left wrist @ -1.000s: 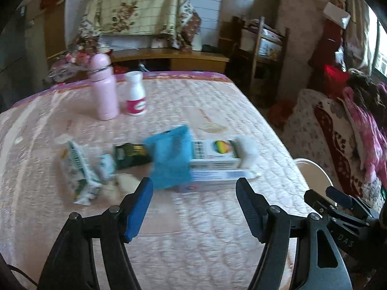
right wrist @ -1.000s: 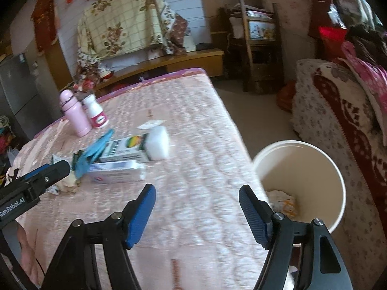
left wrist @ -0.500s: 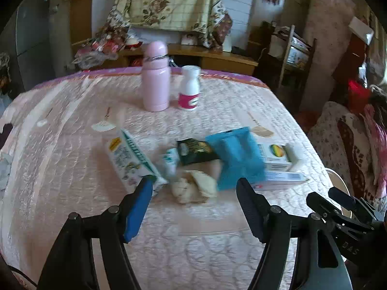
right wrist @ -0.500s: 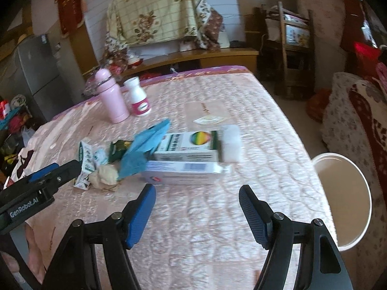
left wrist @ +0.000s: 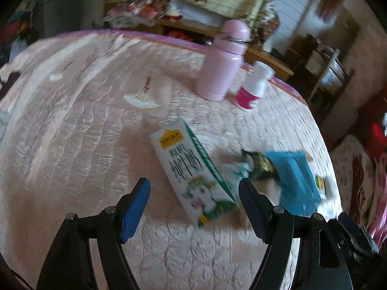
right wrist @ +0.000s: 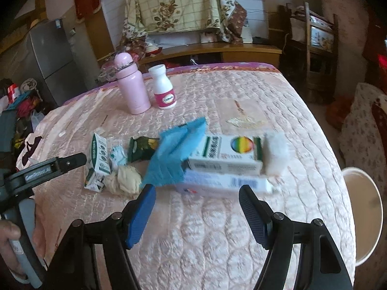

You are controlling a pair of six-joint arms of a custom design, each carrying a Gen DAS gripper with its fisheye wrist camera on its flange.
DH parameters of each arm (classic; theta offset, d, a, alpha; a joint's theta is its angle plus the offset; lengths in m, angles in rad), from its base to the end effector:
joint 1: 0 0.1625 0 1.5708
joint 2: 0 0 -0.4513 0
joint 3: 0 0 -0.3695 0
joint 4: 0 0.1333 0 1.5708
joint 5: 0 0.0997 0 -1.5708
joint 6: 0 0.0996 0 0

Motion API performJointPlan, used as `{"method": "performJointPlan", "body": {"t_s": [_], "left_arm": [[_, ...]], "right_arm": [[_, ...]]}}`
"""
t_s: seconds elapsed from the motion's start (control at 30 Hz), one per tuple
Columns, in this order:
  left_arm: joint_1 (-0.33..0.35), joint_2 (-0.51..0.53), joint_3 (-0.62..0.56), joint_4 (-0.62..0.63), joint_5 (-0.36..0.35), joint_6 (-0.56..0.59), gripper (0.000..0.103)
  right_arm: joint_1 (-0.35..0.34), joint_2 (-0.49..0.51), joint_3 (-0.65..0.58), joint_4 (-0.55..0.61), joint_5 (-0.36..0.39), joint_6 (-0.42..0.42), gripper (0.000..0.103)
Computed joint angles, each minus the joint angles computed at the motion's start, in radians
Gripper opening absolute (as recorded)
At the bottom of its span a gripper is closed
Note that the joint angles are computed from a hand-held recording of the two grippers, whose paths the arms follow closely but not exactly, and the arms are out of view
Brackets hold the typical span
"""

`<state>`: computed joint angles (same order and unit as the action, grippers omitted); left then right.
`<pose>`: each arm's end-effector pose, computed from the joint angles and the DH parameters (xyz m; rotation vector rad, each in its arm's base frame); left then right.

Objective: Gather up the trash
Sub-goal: 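Grasp the white milk carton with left tool while right tool grasps blue packet, then carry the milk carton and blue packet in both tools over the white bin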

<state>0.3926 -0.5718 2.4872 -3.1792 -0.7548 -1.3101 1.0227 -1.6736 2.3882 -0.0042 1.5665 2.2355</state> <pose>-0.2253 -0.3161 -0.0362 0.0020 2.4642 -0.8845 -0.0126 -0.2773 0.2287 0.4372 -2.4027 0.8407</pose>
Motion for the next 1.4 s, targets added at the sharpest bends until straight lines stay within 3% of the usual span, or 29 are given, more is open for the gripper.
{"method": "performJointPlan", "body": {"t_s": [0.27, 0.47, 0.6, 0.63, 0.67, 0.7, 0.73, 0.77, 0.8, 0.9, 1.23, 1.4], "left_arm": [[0.103, 0.043, -0.038, -0.100, -0.008, 0.023, 0.077], [0.151, 0.066, -0.086, -0.062, -0.034, 0.057, 0.077], [0.155, 0.078, -0.073, -0.101, -0.023, 0.059, 0.077], [0.156, 0.081, -0.066, -0.123, -0.027, 0.068, 0.075], [0.156, 0.081, -0.062, -0.136, -0.028, 0.077, 0.063], [0.154, 0.078, -0.058, -0.134, -0.031, 0.086, 0.061], [0.152, 0.071, -0.055, -0.123, -0.030, 0.087, 0.060], [0.144, 0.068, -0.046, -0.127, -0.025, 0.086, 0.060], [0.135, 0.064, -0.038, -0.127, -0.021, 0.085, 0.060], [0.096, 0.039, -0.015, -0.093, -0.002, 0.063, 0.060], [-0.069, -0.021, 0.010, 0.020, 0.002, 0.013, 0.060], [-0.126, 0.000, -0.022, 0.054, -0.022, 0.020, 0.060]], "right_arm": [[0.203, 0.206, -0.125, -0.033, 0.194, 0.079, 0.077], [0.260, 0.315, -0.193, -0.049, 0.280, 0.110, 0.077], [0.280, 0.379, -0.226, -0.067, 0.330, 0.103, 0.077], [0.279, 0.385, -0.229, -0.070, 0.331, 0.099, 0.077], [0.279, 0.391, -0.231, -0.075, 0.331, 0.095, 0.077], [0.278, 0.396, -0.233, -0.079, 0.332, 0.091, 0.074], [0.274, 0.396, -0.230, -0.082, 0.324, 0.087, 0.067], [0.265, 0.388, -0.224, -0.087, 0.306, 0.080, 0.046], [0.262, 0.382, -0.221, -0.085, 0.296, 0.076, 0.037], [0.241, 0.348, -0.210, -0.047, 0.242, 0.079, 0.026], [0.075, 0.140, -0.134, 0.147, -0.050, 0.045, 0.019], [-0.030, 0.029, -0.075, 0.208, -0.135, -0.027, 0.018]]}}
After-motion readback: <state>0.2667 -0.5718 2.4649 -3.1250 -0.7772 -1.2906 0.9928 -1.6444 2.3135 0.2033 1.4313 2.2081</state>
